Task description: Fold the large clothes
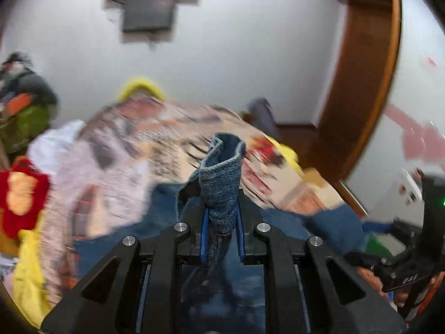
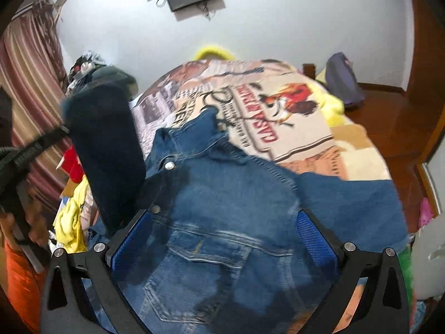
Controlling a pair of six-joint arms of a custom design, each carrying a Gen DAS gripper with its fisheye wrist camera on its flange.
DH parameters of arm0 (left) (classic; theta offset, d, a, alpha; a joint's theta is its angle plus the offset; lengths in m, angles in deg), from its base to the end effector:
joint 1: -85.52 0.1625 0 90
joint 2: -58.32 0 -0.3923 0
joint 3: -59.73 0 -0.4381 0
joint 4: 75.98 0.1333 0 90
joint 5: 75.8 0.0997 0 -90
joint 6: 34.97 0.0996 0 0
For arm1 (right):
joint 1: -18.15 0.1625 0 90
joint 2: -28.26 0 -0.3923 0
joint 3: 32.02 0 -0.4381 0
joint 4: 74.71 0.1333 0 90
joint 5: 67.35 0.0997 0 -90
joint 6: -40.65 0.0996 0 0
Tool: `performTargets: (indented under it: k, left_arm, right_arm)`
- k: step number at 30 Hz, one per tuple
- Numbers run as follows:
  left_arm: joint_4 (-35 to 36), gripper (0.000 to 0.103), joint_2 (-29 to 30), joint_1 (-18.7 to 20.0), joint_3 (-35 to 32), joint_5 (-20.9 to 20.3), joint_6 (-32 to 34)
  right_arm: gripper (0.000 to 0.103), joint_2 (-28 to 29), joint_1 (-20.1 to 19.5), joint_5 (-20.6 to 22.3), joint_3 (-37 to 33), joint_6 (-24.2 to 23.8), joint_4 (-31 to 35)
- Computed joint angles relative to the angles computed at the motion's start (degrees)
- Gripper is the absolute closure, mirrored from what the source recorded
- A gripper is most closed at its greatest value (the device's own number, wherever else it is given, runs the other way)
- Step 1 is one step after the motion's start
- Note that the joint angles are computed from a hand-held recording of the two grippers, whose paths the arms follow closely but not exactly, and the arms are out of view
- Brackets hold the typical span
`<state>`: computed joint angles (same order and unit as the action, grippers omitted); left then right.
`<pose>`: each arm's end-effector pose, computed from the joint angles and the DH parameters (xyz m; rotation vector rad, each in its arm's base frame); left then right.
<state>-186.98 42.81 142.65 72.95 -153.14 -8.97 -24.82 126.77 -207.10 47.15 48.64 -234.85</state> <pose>-0.3830 -0.8785 0.2351 1.3602 2.5447 -0.6126 0.2923 -0.6882 0.3065 -0.2100 -2.2603 1.1164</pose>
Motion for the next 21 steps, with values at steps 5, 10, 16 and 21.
performTargets:
  k: [5, 10, 16, 21]
  left_arm:
    - [9.1, 0.087, -0.8, -0.4, 6.9, 0.1, -0.7]
    - [14.2, 0.083, -3.5, -0.6, 14.7, 1.6, -0.1]
    - [14.3, 0.038, -8.2, -1.2, 21.3, 0.2, 0.6]
    - [11.1, 0.026, -10.1, 0.3, 19.1, -0.7, -0.4]
  right_arm:
    - [0.000, -3.5, -0.4, -0.9, 4.1, 3.1, -0.1]
    - [0.000, -5.7, -1.0, -0.8, 6.9, 6.0, 0.7]
    - [0.000, -6.2, -1.8, 1.5, 6.5, 8.4, 2.6]
    - [0.000, -4.1, -2.9, 5.9, 3.1, 9.6, 6.5]
